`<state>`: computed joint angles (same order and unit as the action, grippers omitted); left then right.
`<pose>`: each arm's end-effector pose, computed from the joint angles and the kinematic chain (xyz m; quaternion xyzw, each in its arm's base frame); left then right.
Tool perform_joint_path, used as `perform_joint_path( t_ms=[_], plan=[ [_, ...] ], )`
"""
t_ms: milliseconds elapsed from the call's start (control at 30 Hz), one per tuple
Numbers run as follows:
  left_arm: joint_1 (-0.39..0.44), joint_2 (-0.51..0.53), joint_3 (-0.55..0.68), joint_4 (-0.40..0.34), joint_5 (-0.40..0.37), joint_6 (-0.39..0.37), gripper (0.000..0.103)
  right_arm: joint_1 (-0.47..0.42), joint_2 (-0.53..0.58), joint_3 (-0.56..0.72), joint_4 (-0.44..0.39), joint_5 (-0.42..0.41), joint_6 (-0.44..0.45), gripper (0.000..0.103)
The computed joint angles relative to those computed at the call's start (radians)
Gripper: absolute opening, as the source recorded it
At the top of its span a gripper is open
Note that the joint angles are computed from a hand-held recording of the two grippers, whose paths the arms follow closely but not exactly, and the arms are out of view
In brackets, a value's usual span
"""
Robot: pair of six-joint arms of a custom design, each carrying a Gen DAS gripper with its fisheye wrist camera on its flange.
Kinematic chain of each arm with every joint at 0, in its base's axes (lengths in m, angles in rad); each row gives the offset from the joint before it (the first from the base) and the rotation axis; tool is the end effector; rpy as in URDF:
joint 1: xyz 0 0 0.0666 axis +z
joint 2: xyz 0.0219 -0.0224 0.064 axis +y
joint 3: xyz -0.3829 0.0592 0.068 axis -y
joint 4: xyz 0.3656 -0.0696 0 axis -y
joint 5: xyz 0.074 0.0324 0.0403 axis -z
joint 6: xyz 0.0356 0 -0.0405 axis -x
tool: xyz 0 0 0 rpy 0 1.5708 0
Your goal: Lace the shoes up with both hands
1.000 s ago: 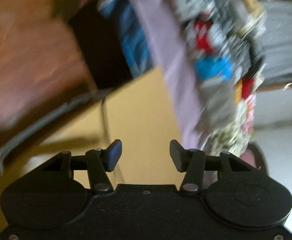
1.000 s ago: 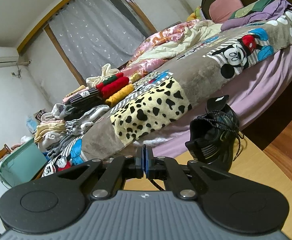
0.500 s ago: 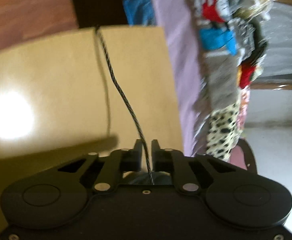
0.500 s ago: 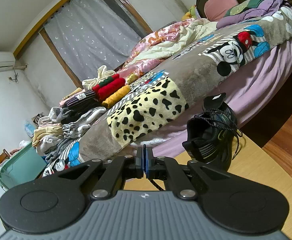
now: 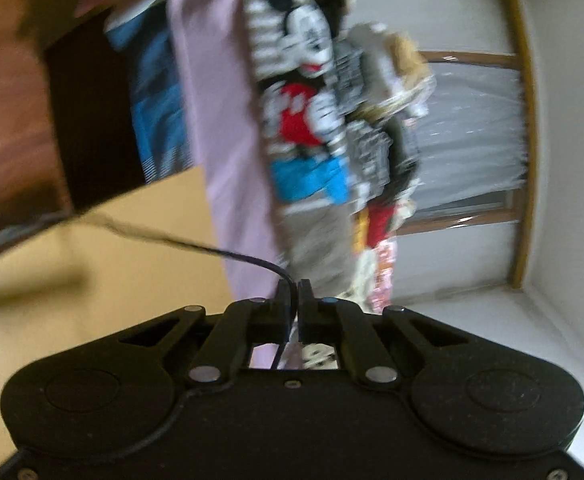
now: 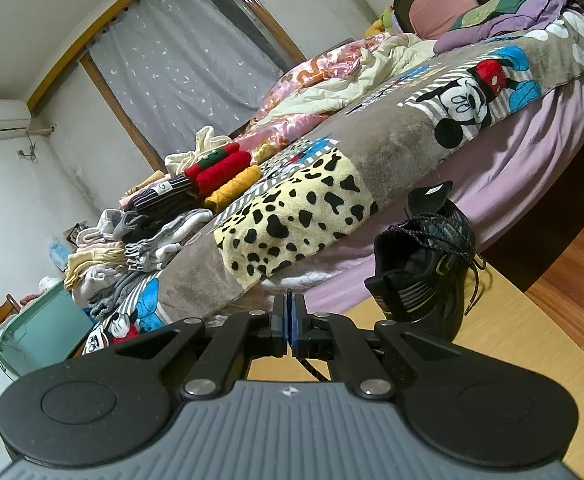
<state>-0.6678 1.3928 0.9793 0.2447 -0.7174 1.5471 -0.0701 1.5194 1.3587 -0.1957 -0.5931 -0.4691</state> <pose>0.3716 -0.2638 0.3555 -0.5095 0.5511 -0.4203 0.5099 0.5280 -0.0175 0.4217 0.0485 0.8014 0.3434 0.4873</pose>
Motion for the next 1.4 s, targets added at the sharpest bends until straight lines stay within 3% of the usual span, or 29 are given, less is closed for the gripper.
perform_joint_path(
  t_ms=[167,567,1000,1400],
  plan=[
    [0.005,-0.06,-0.029,0.113,-0.031,-0.113,0.001,0.003,-0.005,-0.005,0.005,-0.004,-0.007,0.004],
    [0.013,-0.216,-0.03,0.061,-0.08,-0.267,0.001,0.001,-0.01,-0.003,-0.002,-0.012,0.004,0.004],
    [0.017,-0.289,-0.07,0.116,-0.154,-0.366,0.001,0.007,-0.016,-0.005,-0.016,-0.008,0.024,0.004],
    [0.013,-0.339,-0.062,0.083,-0.211,-0.482,0.001,0.016,-0.016,-0.006,-0.028,-0.004,0.044,0.004]
  ],
)
